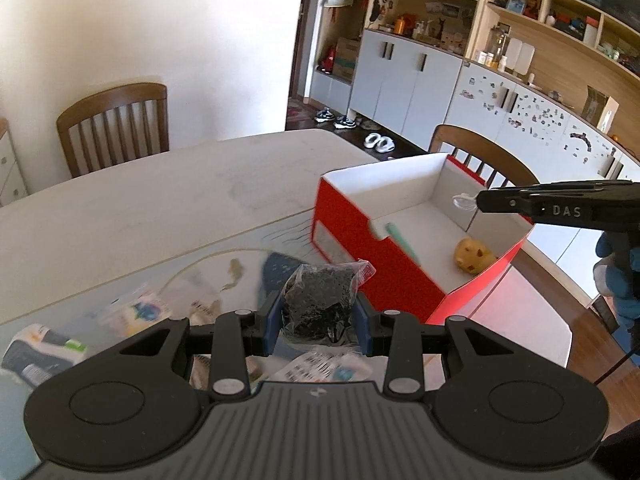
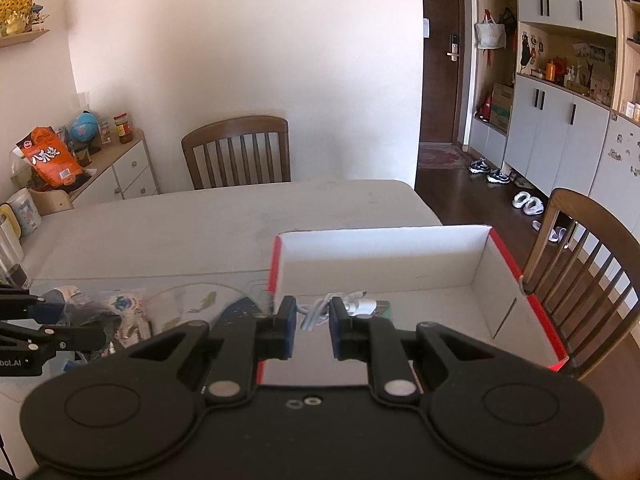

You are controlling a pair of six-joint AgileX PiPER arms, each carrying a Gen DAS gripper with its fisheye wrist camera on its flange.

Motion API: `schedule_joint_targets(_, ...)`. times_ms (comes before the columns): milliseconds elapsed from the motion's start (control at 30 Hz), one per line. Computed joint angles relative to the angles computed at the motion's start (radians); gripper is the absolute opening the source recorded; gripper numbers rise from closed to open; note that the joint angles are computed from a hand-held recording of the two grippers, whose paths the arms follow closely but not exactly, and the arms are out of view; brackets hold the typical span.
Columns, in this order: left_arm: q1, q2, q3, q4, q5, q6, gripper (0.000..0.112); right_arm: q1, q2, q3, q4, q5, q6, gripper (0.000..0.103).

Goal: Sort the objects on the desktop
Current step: 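Carry the seaweed packet with the left tool while the right tool carries the white cable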

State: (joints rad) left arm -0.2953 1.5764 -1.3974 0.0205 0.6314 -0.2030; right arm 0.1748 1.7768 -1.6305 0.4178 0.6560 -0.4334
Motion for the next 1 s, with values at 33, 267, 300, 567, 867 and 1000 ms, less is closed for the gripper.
schedule_joint_targets(33,-0.01,0.014,-0.018,0.006,0.004,-0.01,0.036,-0.009,0.006,-0.007,0.012,0.005,-0.014,0.016)
schedule_joint_targets(267,-0.083,0.115,-0.163,0.047,0.037,-0.056,0.036,-0.065,0.037,-0.046,0.069,0.037,-0.087,0.016)
schedule_joint_targets(300,-0.092,0.13,-0.185,0.051,0.043,-0.057,0.036,-0.076,0.043,-0.053,0.079,0.044,-0.1,0.016)
schedule_joint_targets(567,-0.151,0.268,-0.38,0.061,0.116,-0.056,0.036,-0.137,0.082,-0.089,0.127,0.087,-0.171,0.016)
schedule_joint_targets(867,-0.188,0.418,-0.588,0.062,0.211,-0.042,0.036,-0.176,0.136,-0.143,0.144,0.13,-0.205,0.016)
schedule_joint_targets(1000,-0.183,0.517,-0.743,0.055,0.288,-0.019,0.036,-0.182,0.163,-0.169,0.148,0.15,-0.22,0.016)
